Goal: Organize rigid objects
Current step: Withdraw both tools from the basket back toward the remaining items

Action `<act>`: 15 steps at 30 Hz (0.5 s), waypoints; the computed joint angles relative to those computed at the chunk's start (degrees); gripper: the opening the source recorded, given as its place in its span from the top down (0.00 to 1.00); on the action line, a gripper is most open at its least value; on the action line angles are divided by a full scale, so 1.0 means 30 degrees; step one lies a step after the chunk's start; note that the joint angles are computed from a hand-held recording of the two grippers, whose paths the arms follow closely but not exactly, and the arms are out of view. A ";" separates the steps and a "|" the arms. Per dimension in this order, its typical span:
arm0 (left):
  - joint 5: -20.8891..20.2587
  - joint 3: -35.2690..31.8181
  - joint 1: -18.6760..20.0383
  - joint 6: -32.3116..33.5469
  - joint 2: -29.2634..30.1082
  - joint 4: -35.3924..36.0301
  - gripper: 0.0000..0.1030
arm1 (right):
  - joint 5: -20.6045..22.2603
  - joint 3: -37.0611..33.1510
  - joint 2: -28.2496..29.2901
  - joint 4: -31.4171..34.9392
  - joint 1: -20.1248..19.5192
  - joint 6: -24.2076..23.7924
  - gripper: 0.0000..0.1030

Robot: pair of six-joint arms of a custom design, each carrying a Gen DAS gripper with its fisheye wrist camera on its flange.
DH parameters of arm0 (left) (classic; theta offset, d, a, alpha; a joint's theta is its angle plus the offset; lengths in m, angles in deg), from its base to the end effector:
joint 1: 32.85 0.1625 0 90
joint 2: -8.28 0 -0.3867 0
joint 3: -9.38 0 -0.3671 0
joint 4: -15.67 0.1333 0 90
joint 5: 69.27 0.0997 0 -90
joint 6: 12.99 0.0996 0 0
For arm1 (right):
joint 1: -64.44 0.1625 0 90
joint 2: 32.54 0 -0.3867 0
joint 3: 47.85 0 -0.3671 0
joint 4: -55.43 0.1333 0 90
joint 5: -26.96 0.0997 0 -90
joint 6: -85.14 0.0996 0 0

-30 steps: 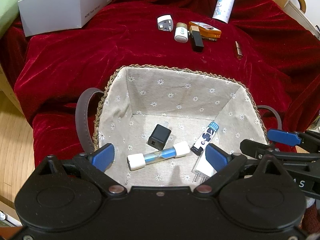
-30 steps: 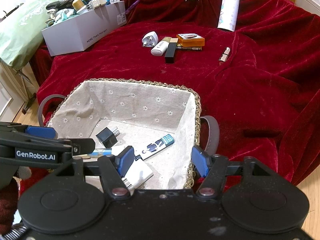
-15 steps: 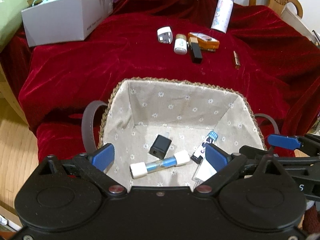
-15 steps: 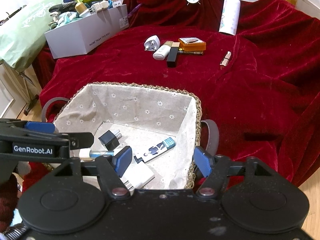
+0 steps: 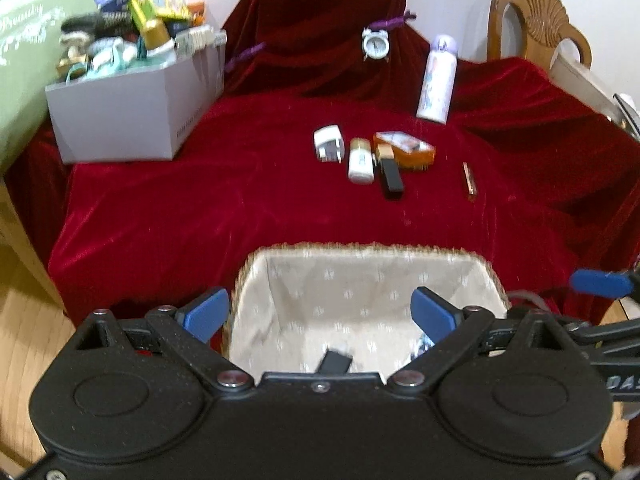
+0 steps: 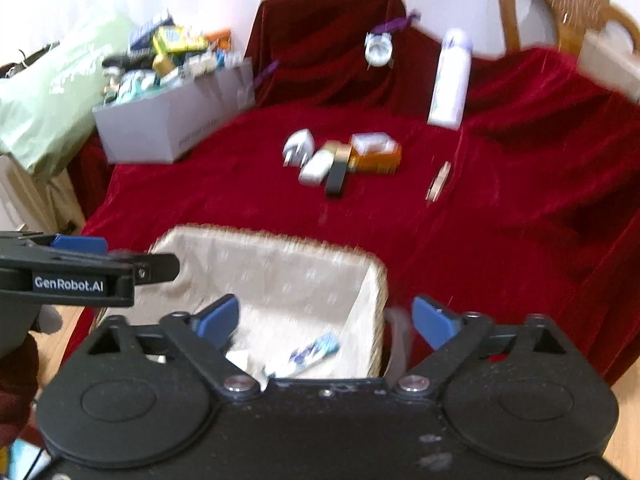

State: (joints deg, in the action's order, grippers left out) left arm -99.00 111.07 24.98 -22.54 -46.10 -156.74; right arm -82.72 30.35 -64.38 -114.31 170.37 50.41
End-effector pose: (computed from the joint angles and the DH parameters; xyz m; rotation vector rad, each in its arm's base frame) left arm -0.1249 -0.6114 0.2239 0.0343 2.1667 -1.0705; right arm 0.2926 -0.6618 0.0774 1.0006 -2.4332 0.7027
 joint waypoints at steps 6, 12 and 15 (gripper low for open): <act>-0.0421 -0.1435 0.0450 0.3212 0.1320 -0.3309 0.07 | 0.0414 -0.1510 0.1537 -0.4323 0.0259 -0.2196 0.00; -0.0632 -0.3886 0.1253 0.5038 0.2893 -0.3822 0.07 | -0.0313 -0.6418 0.4575 -0.2961 0.0134 -0.2035 0.00; -0.0996 -0.5193 0.1729 0.5465 0.3588 -0.3566 0.07 | -0.0528 -0.9919 0.6171 0.0670 -0.0196 -0.1231 0.00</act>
